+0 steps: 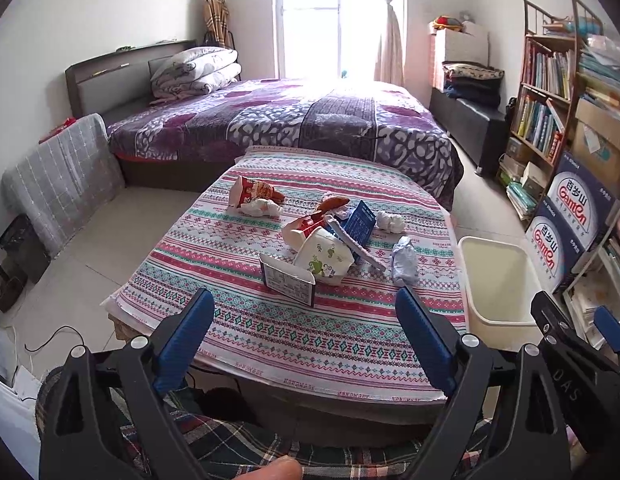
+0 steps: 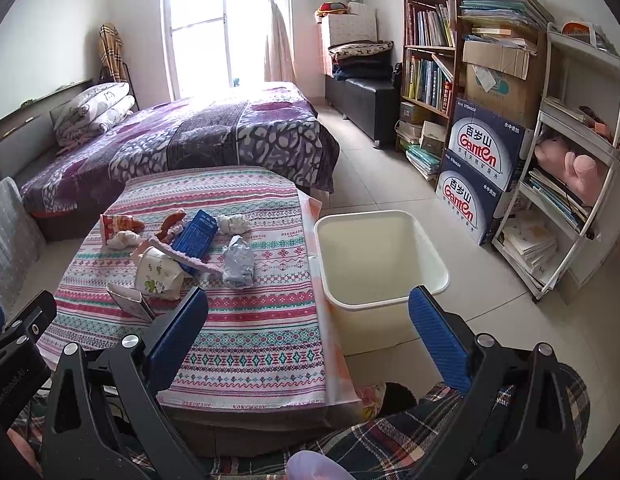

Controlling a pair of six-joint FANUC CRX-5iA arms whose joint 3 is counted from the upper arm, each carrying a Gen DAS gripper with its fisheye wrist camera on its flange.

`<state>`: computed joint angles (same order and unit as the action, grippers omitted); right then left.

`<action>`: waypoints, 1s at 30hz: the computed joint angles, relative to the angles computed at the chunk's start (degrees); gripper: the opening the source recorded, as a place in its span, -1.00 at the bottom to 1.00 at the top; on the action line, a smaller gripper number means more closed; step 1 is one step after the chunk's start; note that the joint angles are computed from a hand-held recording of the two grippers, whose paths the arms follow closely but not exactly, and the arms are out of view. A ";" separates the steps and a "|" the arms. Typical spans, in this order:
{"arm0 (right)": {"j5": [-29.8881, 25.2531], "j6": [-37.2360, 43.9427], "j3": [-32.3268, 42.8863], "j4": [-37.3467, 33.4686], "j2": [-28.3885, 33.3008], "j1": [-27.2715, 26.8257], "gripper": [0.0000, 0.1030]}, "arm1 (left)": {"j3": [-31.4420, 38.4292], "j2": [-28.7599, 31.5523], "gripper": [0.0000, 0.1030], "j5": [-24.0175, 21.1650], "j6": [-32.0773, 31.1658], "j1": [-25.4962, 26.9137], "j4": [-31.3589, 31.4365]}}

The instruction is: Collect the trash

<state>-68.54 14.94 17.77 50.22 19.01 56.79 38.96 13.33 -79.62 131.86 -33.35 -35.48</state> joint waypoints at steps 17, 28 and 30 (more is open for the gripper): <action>-0.11 0.04 -0.11 -0.60 -0.06 -0.07 0.87 | -0.17 0.19 0.73 -0.09 -0.21 0.42 0.35; -0.07 -0.19 -0.37 -1.33 -0.01 -0.09 0.86 | -0.71 0.21 0.74 0.08 0.06 0.54 0.37; -0.07 -0.16 -0.42 -1.42 -0.04 -0.05 0.86 | -0.76 0.18 0.74 0.12 0.06 0.52 0.35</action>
